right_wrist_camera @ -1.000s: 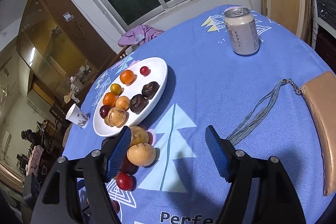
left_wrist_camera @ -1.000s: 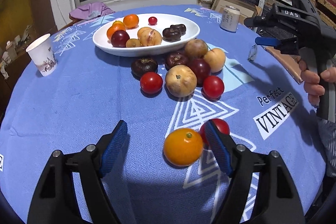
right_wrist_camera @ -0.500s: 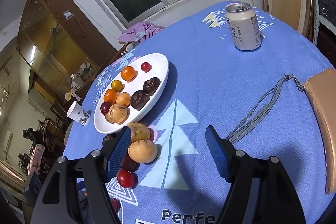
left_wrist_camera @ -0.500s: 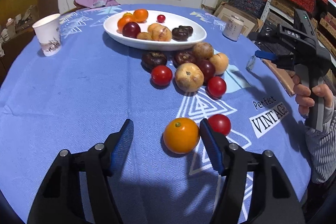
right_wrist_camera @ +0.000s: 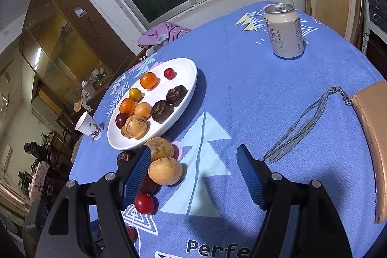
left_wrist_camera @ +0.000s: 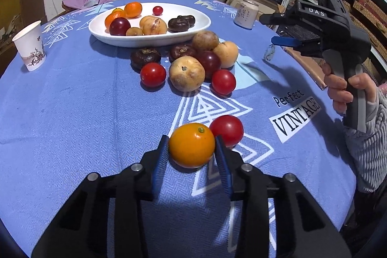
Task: Organize fruits
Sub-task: 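Grasp an orange with the left tool while the right tool grasps a red tomato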
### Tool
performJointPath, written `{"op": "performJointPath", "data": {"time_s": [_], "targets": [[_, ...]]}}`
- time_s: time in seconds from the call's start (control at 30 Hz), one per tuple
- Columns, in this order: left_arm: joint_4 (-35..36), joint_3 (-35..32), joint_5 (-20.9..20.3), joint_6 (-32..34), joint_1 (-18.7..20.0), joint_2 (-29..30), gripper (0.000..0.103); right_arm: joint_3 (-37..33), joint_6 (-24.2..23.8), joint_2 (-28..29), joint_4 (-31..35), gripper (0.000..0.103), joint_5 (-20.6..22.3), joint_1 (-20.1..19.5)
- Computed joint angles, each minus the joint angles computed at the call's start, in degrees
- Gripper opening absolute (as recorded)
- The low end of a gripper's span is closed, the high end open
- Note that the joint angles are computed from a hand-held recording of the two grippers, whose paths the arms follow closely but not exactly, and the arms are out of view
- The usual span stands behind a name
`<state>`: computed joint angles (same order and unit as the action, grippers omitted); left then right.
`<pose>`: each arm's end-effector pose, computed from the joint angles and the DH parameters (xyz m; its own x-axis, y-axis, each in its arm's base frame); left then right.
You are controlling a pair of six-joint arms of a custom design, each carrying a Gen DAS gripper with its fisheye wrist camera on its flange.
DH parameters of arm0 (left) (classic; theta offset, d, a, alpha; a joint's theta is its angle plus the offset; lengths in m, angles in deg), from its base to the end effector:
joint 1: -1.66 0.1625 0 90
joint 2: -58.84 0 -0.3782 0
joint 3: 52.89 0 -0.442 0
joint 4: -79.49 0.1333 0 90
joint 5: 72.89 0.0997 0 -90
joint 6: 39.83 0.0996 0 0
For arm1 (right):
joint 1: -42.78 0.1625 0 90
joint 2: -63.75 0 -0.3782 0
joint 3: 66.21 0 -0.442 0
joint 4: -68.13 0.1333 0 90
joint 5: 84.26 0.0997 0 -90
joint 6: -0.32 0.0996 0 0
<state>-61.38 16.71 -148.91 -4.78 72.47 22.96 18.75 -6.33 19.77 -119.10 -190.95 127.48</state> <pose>-0.1136 -0.8052 0.0758 -0.5891 0.7243 -0.3583 0.7969 0.5942 -0.1088 0.0358 -0.7470 0.1652 -0.9314 0.2600 0.2548 -0.0569 0.5873 -0.8074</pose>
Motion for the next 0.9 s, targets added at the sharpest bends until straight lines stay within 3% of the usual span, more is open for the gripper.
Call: {"op": "performJointPath", "data": {"time_s": [0.17, 0.33, 0.53, 0.67, 0.73, 0.8, 0.9], "targets": [[-3.5, 0.2, 0.7, -1.1, 0.1, 0.1, 0.037, -0.1, -1.7, 0.3, -0.1, 0.074, -0.4, 0.5], [-10.0, -1.6, 5.1, -5.1, 0.6, 1.5, 0.038, 0.3, -5.6, 0.9, -0.1, 0.074, -0.2, 1.5], [-8.6, -4.9, 7.0, -8.0, 1.1, 3.0, 0.038, 2.5, -19.0, 3.3, -1.4, 0.074, 0.1, 5.1], [-8.8, -5.9, 7.6, -9.0, 1.3, 3.5, 0.038, 1.8, -29.3, 7.5, 0.2, 0.074, -3.3, 7.7], [-8.6, -6.4, 7.4, -9.3, 1.4, 3.7, 0.038, 0.4, -32.3, 9.7, 0.6, 0.072, -6.5, 8.5], [-8.9, -6.3, 7.5, -9.0, 1.2, 3.8, 0.038, -1.1, -34.2, 11.5, 1.4, 0.063, -9.4, 8.8], [-9.0, -5.7, 7.8, -8.2, 1.1, 3.6, 0.038, -1.8, -33.1, 11.7, 2.8, 0.053, -10.3, 8.8]]}}
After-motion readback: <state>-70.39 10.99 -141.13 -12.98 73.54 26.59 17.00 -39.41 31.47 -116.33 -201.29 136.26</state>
